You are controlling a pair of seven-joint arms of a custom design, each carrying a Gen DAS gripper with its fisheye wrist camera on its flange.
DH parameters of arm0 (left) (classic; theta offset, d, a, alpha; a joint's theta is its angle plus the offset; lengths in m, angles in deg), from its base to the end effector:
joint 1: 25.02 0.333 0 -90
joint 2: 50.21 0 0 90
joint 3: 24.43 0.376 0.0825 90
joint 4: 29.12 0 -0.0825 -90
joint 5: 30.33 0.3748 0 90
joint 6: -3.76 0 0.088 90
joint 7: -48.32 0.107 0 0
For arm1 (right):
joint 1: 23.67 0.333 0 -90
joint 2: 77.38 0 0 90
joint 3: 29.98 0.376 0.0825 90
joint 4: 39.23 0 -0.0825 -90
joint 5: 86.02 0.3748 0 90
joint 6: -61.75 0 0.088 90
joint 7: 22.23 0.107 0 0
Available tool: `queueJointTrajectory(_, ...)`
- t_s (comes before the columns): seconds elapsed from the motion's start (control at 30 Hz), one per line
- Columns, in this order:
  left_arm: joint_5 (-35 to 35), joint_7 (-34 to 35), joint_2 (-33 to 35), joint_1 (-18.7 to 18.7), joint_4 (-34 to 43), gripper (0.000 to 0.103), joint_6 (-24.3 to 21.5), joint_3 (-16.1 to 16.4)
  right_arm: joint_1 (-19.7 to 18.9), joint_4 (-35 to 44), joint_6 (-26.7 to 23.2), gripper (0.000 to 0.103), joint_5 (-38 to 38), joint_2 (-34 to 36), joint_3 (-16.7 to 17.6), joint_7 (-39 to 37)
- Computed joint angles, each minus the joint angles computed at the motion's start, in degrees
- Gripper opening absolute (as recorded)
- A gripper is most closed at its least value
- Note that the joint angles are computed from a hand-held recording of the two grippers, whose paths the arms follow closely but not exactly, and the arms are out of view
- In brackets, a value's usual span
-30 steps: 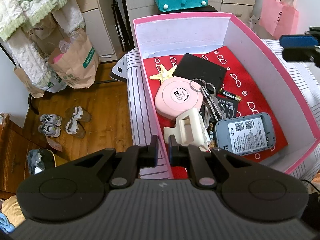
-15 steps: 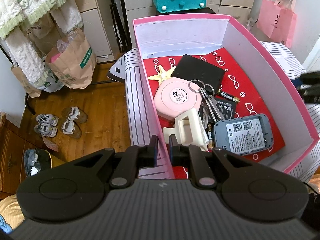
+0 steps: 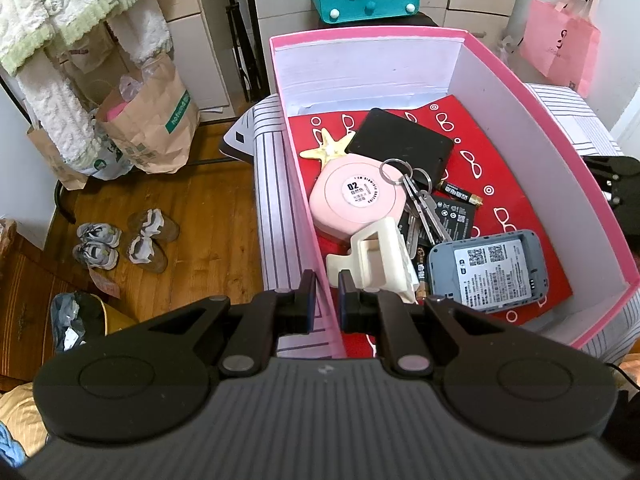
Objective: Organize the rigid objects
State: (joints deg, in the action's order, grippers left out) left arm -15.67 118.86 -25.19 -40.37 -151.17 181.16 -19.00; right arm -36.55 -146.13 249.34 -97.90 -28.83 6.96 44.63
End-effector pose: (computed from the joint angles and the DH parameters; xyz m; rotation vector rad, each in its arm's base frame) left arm 0.6203 -0.1350 0.3200 -1.8231 2.0268 -0.5483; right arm 0.6773 0.2224 0.2660 -2.1300 1.0037 -0.3450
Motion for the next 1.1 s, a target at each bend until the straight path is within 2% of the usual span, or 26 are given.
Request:
queueJointTrajectory(0.03,-0.12,0.02,0.00,0.10,0.00,0.011,-0.01,-0.12,1.05,-0.85,1.94,0.046,-0.33,-0.57,-1.36,-0.62)
queueJointTrajectory(0.07,-0.18,0.08,-0.04,0.20,-0.05,0.011,0.04,-0.21,0.26,-1.51,2.31,0.037,-1.11,-0.54,-0.72,-0.33)
queueJointTrajectory(0.17,-0.24,0.24,-0.07,0.29,-0.07,0.011,0.04,-0.25,-1.09,-2.46,2.21,0.037,-1.55,-0.99,-0.05,1.58)
queueJointTrajectory(0.43,-0.43,0.36,-0.07,0.16,-0.13,0.011,0.11,-0.21,-0.92,-4.59,5.25,0.037,-2.94,-3.05,-2.46,7.53)
queueJointTrajectory(0.63,-1.12,0.91,0.07,1.14,0.09,0.010,-0.01,-1.32,-1.57,-5.38,8.08,0.037,-6.46,-5.95,-2.72,12.11)
queueJointTrajectory(0.77,-1.79,1.52,0.46,1.95,1.34,0.011,-1.68,-2.36,-6.51,-4.11,7.56,0.037,-11.29,-5.73,3.73,15.78)
queueJointTrajectory(0.8,-1.77,1.47,0.55,1.93,1.74,0.011,-2.31,-2.39,-7.73,-3.51,7.33,0.037,-12.59,-5.18,5.75,16.57)
queueJointTrajectory(0.83,-1.57,1.27,0.65,1.69,2.17,0.011,-2.83,-2.17,-9.88,-2.49,6.07,0.037,-14.70,-3.71,9.18,16.88)
queueJointTrajectory(0.9,-0.52,0.01,0.78,0.26,2.78,0.011,-3.26,-0.70,-14.15,0.46,0.42,0.037,-17.33,1.09,17.61,15.30)
queueJointTrajectory(0.97,0.80,-1.36,0.79,-1.00,2.95,0.011,-3.20,0.69,-15.49,4.45,-7.94,0.037,-16.80,5.51,23.83,11.92)
queueJointTrajectory(1.03,1.51,-2.33,0.86,-1.20,3.01,0.011,-3.11,0.97,-13.70,9.38,-16.11,0.037,-14.83,8.15,26.26,8.93)
queueJointTrajectory(1.1,1.88,-2.93,0.85,-0.90,2.72,0.011,-2.53,0.80,-9.89,15.39,-24.19,0.037,-12.31,9.53,25.92,7.19)
